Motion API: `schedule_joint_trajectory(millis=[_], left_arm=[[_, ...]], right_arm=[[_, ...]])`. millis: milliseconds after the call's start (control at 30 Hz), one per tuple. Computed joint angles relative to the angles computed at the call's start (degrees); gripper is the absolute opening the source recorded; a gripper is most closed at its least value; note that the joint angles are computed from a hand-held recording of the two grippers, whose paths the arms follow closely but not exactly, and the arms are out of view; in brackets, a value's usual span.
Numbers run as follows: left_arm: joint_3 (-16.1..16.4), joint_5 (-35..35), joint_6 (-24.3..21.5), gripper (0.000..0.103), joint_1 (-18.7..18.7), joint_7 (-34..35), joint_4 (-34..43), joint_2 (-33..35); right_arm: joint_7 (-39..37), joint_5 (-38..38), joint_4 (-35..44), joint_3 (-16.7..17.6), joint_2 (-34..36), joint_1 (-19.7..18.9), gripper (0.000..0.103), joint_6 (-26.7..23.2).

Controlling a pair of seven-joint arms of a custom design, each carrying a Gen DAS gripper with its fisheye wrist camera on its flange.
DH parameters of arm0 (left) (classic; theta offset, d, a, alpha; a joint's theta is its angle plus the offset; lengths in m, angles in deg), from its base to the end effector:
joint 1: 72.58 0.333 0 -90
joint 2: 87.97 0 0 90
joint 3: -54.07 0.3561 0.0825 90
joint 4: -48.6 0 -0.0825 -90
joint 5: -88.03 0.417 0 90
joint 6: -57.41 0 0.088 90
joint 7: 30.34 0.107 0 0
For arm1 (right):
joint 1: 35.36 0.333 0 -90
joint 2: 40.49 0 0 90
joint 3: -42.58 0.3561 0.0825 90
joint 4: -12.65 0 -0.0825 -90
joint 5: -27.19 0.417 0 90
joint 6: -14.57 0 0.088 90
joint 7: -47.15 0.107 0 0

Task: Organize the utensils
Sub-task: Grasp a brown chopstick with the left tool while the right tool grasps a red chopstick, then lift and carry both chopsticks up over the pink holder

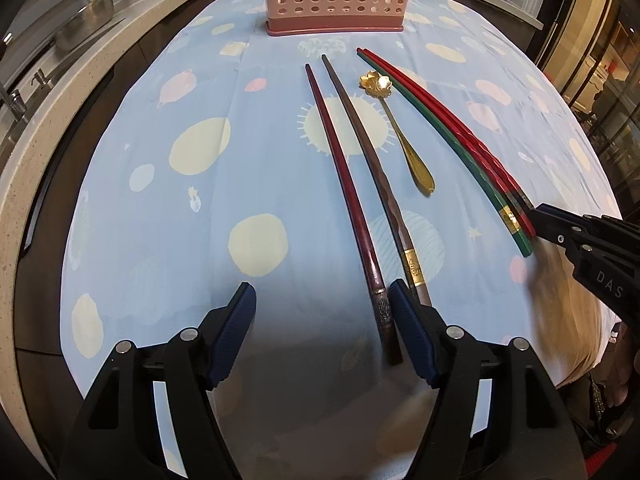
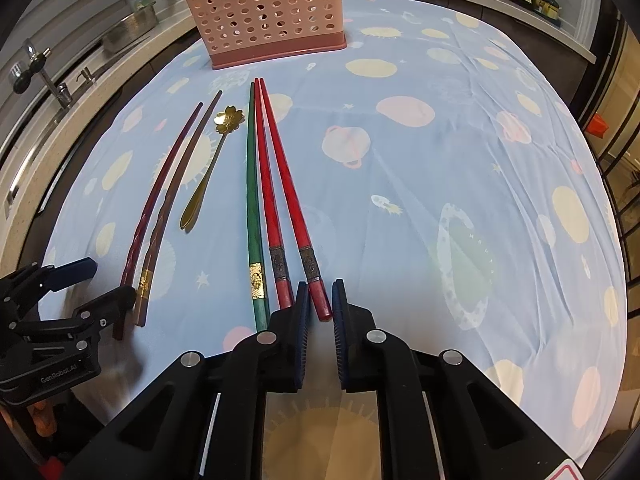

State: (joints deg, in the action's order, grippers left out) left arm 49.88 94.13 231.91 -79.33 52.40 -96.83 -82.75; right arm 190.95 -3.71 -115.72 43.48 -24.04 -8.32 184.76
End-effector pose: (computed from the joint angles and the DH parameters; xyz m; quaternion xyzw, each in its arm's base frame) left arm 0.5033 -0.1058 0.2948 -0.6319 0.7469 -0.1599 0.1315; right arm 0.5182 0.3144 0.2935 -0.7073 0.6668 -0.1149 0.2044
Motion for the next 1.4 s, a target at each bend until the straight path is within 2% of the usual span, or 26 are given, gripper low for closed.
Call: schedule_joint_trajectory(millis=[67,200,300,367,433,467,567,633,700,800,1033,1167,1333,1400], left_arm=[[-1.1,-2.7,0.1,0.065,0.9,2.2,-0.2,-0.1],[-0.9,-2.9,0.3,0.065,0.5,2.4,-0.3,-0.1],[-1.2,-4.2,0.6,0.057,0.7,3.5,-0.6,-0.4],[-2.3,-7.1,0.9,0.047,1.6,6.1,-1.0,-0.7],[-4.2,-12.0,0.9,0.042,2.7,10.5,-1.0,-0.8],[-5.1,-14.5,1.0,0.034,3.2,13.0,-1.2,-1.0],[-6.2,-20.0,0.4,0.016,3.4,18.1,-1.1,-1.3],[-6.2,-22.2,0.0,0.009,3.2,20.0,-0.9,-1.4],[-5.6,-22.8,-0.3,0.008,2.8,20.1,-0.7,-1.4],[-3.1,-16.7,0.4,0.007,1.4,14.4,-0.9,-1.9],[-2.8,-15.5,2.0,0.007,2.6,12.4,-0.5,-4.0],[-3.2,-19.7,3.3,0.007,3.4,15.3,0.7,-5.0],[-3.2,-28.6,4.2,0.007,3.6,21.9,3.1,-5.7],[-3.0,-29.3,4.8,0.007,3.7,22.3,3.9,-5.9]], right_arm=[[0.2,-0.1,-0.1,-0.1,0.0,0.2,0.011,0.1],[0.4,-0.3,-0.1,-0.3,-0.1,0.3,0.01,0.1],[0.4,-0.3,-0.2,-0.2,-0.1,0.3,0.01,0.1],[0.3,-0.2,-0.2,-0.1,-0.1,0.2,0.01,0.1],[0.5,-0.4,-0.2,-0.2,-0.2,0.4,0.01,0.0],[0.6,-0.5,-0.2,-0.2,-0.2,0.4,0.009,0.1],[1.0,-0.8,-0.3,-0.4,-0.2,0.6,0.008,0.2],[1.2,-1.1,-0.3,-0.5,-0.3,0.8,0.008,0.1],[2.1,-1.9,-0.5,-1.0,-0.7,1.2,0.007,0.3],[4.9,-5.1,-0.7,-2.3,-1.8,2.4,0.007,0.2],[12.0,-12.9,-0.1,-3.7,-4.6,2.5,0.007,1.3],[19.1,-20.8,1.0,-4.8,-6.3,2.3,0.007,1.9],[25.7,-28.7,3.3,-4.0,-7.4,0.3,0.007,1.9],[27.9,-31.4,4.5,-3.5,-7.6,-0.6,0.007,2.0]])
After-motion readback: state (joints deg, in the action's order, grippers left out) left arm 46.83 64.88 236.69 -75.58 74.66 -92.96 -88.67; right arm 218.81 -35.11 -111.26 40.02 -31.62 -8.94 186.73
